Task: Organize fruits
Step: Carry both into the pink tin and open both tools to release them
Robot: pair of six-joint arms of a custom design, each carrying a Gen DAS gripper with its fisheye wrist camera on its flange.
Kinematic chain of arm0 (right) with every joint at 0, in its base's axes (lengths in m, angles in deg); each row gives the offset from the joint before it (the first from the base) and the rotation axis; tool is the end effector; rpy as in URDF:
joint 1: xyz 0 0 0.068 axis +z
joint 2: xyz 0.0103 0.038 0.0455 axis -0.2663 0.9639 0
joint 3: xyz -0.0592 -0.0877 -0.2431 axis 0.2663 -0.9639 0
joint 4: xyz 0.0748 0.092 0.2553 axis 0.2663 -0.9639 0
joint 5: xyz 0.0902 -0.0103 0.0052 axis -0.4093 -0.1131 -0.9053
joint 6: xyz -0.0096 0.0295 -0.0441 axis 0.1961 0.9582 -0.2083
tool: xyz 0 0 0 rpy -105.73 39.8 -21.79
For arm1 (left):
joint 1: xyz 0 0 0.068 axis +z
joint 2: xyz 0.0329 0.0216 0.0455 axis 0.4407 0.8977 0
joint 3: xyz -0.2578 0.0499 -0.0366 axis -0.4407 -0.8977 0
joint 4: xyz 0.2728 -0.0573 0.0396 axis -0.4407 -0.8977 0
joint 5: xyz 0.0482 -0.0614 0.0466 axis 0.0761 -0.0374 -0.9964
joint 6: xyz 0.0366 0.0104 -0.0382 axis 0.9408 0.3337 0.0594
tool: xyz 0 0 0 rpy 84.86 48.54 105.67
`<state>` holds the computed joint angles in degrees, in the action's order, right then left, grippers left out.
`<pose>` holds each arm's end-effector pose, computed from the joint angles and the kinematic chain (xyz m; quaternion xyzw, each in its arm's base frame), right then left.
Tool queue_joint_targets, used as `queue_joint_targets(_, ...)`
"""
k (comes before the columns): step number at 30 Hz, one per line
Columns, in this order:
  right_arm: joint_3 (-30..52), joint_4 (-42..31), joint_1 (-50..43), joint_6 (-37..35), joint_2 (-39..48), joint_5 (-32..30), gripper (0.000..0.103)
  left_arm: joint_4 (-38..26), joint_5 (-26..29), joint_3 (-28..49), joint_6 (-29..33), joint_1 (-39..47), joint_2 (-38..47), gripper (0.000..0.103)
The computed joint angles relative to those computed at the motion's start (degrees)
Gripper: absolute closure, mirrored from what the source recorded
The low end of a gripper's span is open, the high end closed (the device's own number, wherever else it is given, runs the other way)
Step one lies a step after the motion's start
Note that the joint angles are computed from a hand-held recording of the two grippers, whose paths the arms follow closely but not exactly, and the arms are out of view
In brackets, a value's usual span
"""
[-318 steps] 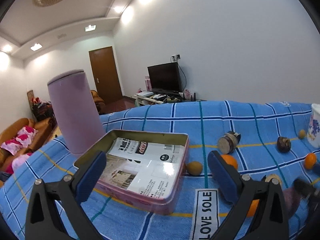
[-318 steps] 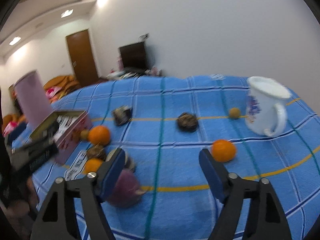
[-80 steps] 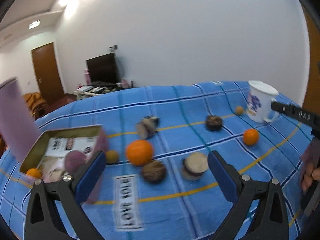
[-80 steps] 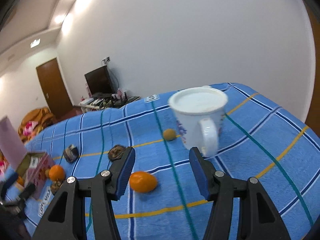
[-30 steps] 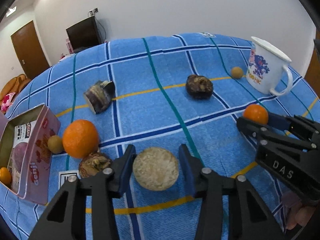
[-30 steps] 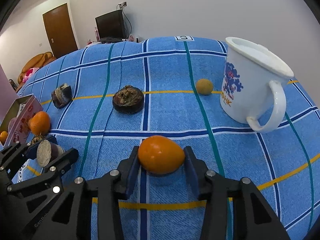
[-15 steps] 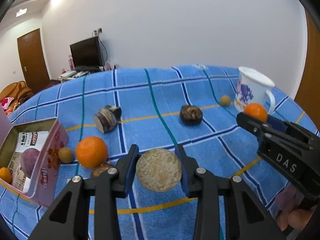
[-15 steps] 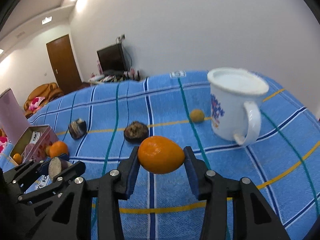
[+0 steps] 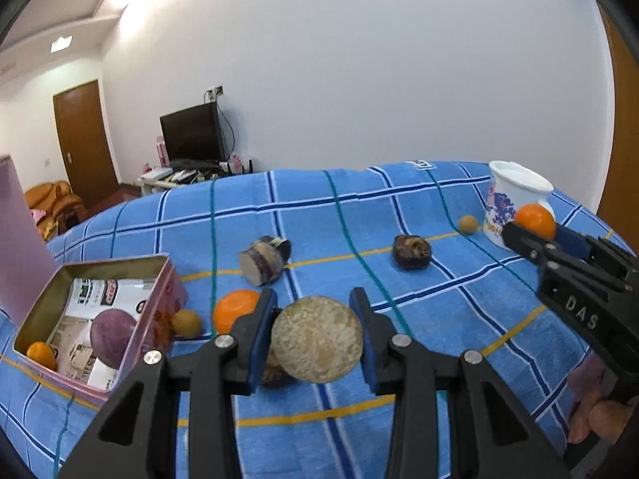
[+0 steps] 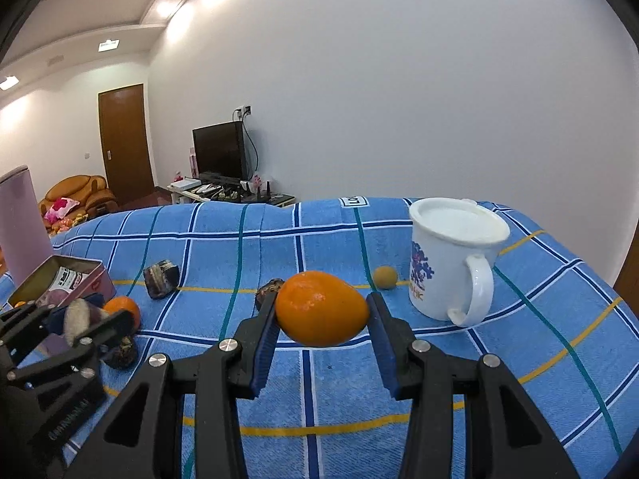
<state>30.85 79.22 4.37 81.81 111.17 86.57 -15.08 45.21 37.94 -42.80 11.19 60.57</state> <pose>0.1797 0.0481 0.1771 0.0507 0.8343 -0.0496 0.5467 0.2129 -0.0566 0.1894 0.1282 0.8688 -0.0512 0.4756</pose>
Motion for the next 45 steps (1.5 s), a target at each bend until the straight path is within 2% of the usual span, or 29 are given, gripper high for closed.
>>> queue_joint_targets(7,0.05,0.04,2.59,0.4,0.54,3.78,0.058,-1.08,5.21,-0.84,4.18,6.54,-3.62,0.064)
queue_joint_targets(10,1.25,-1.41,2.97,2.27,2.55,2.4,0.058,-1.05,8.64,-0.59,6.41,11.04,-4.04,0.064)
queue_joint_targets(14,2.81,-2.38,6.25,4.21,5.88,3.36,0.058,0.81,12.58,0.23,9.4,17.87,-2.1,0.064)
queue_joint_targets(22,7.96,-1.5,15.37,6.72,13.31,7.23,0.058,4.22,19.06,3.96,11.37,29.71,4.9,0.064)
queue_joint_targets(35,21.45,8.42,27.76,10.83,36.78,7.77,0.058,10.76,24.68,11.19,11.73,45.06,19.35,0.064)
queue_joint_targets(45,35.69,11.06,30.95,12.35,53.46,3.44,0.058,12.57,24.61,13.84,11.82,48.47,25.17,0.064)
